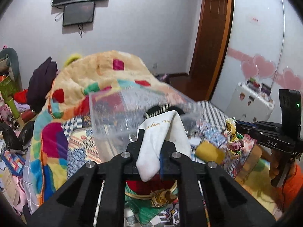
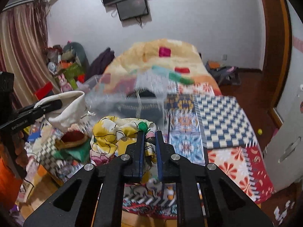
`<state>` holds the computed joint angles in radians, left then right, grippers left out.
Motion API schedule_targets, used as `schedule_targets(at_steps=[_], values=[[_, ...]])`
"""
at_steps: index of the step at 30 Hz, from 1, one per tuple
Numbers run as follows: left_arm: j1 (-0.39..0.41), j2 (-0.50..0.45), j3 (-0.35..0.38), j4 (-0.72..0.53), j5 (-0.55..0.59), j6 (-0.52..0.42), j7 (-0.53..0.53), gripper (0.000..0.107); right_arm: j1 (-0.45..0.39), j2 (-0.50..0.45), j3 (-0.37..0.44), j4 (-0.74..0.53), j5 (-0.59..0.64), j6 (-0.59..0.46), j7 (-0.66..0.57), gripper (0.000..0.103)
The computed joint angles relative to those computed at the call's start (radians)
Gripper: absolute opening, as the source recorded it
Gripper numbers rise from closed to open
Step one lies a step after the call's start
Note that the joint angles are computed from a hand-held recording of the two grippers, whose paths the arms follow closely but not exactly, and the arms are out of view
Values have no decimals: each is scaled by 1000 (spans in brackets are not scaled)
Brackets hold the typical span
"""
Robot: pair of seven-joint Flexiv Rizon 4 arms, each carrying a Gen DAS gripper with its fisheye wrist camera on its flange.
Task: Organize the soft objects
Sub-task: 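Grasp the white cloth with the left tool while the right tool grasps the yellow floral cloth, then carry both cloths over the clear box and release them inside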
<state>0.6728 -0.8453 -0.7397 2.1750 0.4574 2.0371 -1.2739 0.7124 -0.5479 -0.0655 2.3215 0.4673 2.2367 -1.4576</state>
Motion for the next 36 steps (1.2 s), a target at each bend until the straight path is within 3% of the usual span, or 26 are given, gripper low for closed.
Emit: schedule_targets(at_steps=[8,16,24,29,33,36], values=[[-24,18,19,-56,23,63,-58,11,24,10,-40,-95,29,20,-62,10],[-114,24,109,-161,23,77,-115,11,-23,-15,-44,-205,-16,-32,-79,10],[-166,-44,140,-254,-21,-21,-94,11,-10,-84,-108,-298,-67,-152,-46,10],[-164,-100,98,-290,-74,-114,-21,11,18,-127,-168,-327,-116,-222,6,10],[-197,-107,113,-299,-137,-143,36,11,83,-158,-254,-332,-148,-273,44,10],[-213,-107,120,-299,-183,-162,77,11,92,-168,-272,-328,-198,-298,68,10]])
